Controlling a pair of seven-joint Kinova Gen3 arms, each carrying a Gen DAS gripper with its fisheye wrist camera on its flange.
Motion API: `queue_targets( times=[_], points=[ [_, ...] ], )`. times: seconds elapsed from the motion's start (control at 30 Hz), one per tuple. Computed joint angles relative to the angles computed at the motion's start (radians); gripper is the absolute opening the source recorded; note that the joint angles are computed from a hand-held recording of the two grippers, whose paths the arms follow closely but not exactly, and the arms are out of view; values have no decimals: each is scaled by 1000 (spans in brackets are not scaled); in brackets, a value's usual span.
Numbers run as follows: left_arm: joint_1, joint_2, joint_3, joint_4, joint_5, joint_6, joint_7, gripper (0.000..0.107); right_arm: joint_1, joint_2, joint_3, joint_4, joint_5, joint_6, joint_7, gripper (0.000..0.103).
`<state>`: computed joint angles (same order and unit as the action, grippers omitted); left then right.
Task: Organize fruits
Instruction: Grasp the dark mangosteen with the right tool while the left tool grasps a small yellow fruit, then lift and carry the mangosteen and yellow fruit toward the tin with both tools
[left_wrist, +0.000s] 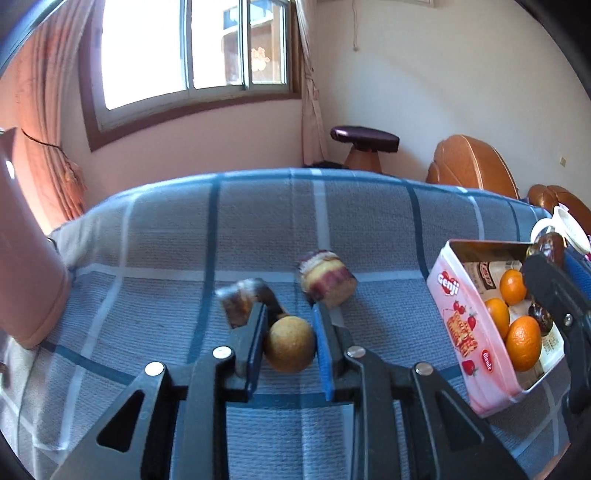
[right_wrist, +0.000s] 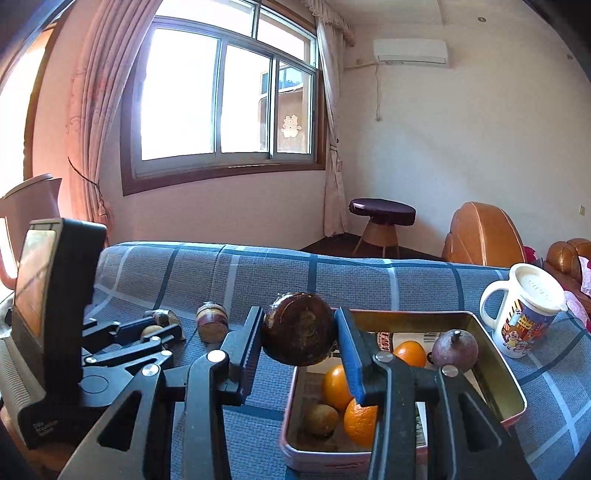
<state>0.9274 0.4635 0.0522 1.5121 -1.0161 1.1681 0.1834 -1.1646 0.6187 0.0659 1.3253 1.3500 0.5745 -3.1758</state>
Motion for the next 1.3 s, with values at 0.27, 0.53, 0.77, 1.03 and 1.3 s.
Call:
queue_targets(
  times=[0.27, 0.53, 0.77, 1.03, 1.3],
  points=[
    [64, -48, 21, 121, -100, 172, 208, 27, -37, 11, -21, 23, 127, 47, -98, 42],
    [65, -22, 62, 113, -134, 255, 244, 27, -45, 19, -53, 14, 110, 88, -67, 42],
    [91, -15, 70, 114, -145, 302, 267, 27, -52, 11, -57, 33, 124, 102, -88, 42],
    [118, -5, 79, 107, -149, 345, 290, 27, -60, -2, -79, 66, 169, 139, -124, 42],
    [146, 4, 83, 103, -153, 386, 323, 27, -53, -15, -110, 92, 198, 167, -141, 42]
  ],
)
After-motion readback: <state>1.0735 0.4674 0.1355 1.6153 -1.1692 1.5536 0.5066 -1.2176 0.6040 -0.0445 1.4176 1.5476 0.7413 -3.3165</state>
